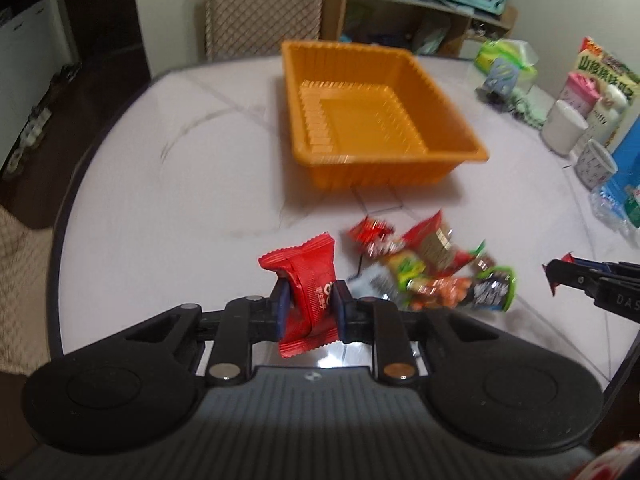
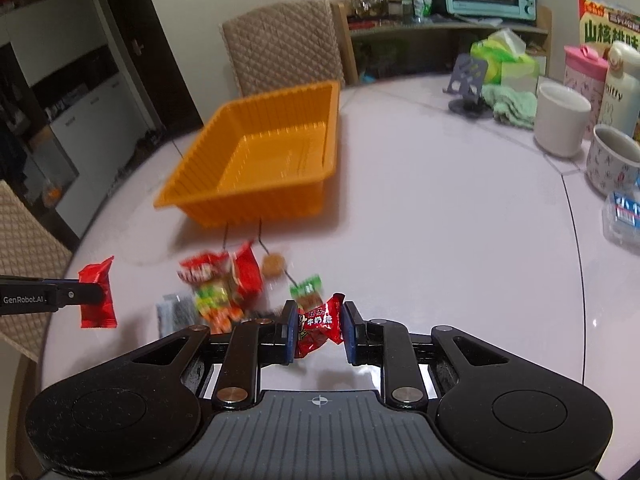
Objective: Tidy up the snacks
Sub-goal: 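Carry both red candies over the orange tray and open both grippers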
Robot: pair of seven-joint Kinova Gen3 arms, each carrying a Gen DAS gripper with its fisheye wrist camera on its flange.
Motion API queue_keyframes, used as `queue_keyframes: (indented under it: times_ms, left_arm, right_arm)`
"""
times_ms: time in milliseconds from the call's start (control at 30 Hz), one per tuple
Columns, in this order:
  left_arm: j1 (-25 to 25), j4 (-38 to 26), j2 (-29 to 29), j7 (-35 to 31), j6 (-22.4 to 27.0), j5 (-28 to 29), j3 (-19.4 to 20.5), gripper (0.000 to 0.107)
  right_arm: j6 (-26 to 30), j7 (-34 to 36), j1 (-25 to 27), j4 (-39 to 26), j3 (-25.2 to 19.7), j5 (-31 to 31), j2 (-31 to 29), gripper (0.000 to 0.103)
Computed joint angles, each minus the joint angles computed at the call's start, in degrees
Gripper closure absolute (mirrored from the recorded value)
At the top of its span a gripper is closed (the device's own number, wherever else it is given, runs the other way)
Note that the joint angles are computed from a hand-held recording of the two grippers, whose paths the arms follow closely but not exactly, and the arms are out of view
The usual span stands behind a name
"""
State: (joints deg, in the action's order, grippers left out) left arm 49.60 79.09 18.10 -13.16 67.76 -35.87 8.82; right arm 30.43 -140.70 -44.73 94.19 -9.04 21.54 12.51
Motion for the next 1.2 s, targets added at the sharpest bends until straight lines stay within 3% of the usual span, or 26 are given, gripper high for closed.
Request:
queue_keyframes:
  times_ms: [600, 1200]
  left_arm:
    - [-5.10, -10.95, 4.24, -12.97, -6.71, -0.07, -4.07, 0.087]
    - [-11.12, -22.48, 12.87, -26.15, -8.37, 11.00, -7.17, 0.087]
  right_arm:
    - [-0.23, 13.72, 2.37, -17.97, 1.59, -7.09, 9.90, 0.079]
    - [3.28, 25.88, 5.44, -34.01, 1.92, -18.31, 22.33, 0.079]
